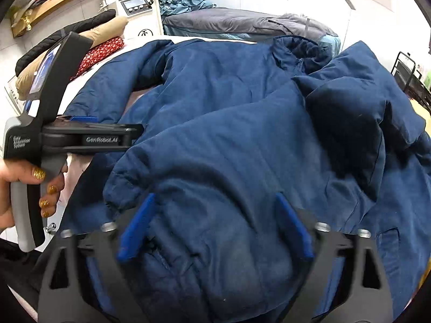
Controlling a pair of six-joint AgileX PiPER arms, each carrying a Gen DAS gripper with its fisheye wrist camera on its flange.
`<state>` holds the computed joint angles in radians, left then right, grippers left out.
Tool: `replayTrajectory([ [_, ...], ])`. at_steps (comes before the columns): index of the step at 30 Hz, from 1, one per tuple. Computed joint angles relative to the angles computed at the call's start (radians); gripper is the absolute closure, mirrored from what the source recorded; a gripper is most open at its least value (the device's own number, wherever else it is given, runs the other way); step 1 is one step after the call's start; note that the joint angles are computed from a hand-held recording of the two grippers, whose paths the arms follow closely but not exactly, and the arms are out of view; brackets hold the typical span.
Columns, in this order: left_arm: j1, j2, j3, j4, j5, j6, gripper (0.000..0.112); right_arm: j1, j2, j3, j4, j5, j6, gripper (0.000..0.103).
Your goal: Fold large clothes
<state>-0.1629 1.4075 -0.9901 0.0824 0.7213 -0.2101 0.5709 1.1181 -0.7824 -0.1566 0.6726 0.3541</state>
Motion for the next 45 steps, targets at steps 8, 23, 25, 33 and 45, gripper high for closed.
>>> replayTrajectory([
  [8, 0.027, 0.028, 0.051, -0.026, -0.103, -0.045, 0.014, 0.047, -0.012, -0.031, -0.159, 0.027, 0.123, 0.084],
  [23, 0.0, 0.02, 0.081, 0.049, -0.138, -0.108, 0.014, -1.056, -0.033, -0.442, 0.375, 0.047, -0.702, 0.088],
  [25, 0.0, 0.023, 0.077, 0.051, -0.135, -0.11, 0.014, -1.163, 0.013, -0.529, 0.358, 0.027, -0.743, 0.088],
  [33, -0.003, 0.023, 0.08, 0.073, -0.138, -0.134, 0.014, -1.43, 0.3, -0.855, -0.034, -0.041, -0.564, 0.087],
  [45, -0.008, 0.026, 0.083, 0.089, -0.142, -0.151, 0.014, -1.572, 0.315, -0.592, 0.248, -0.02, -0.669, 0.025],
])
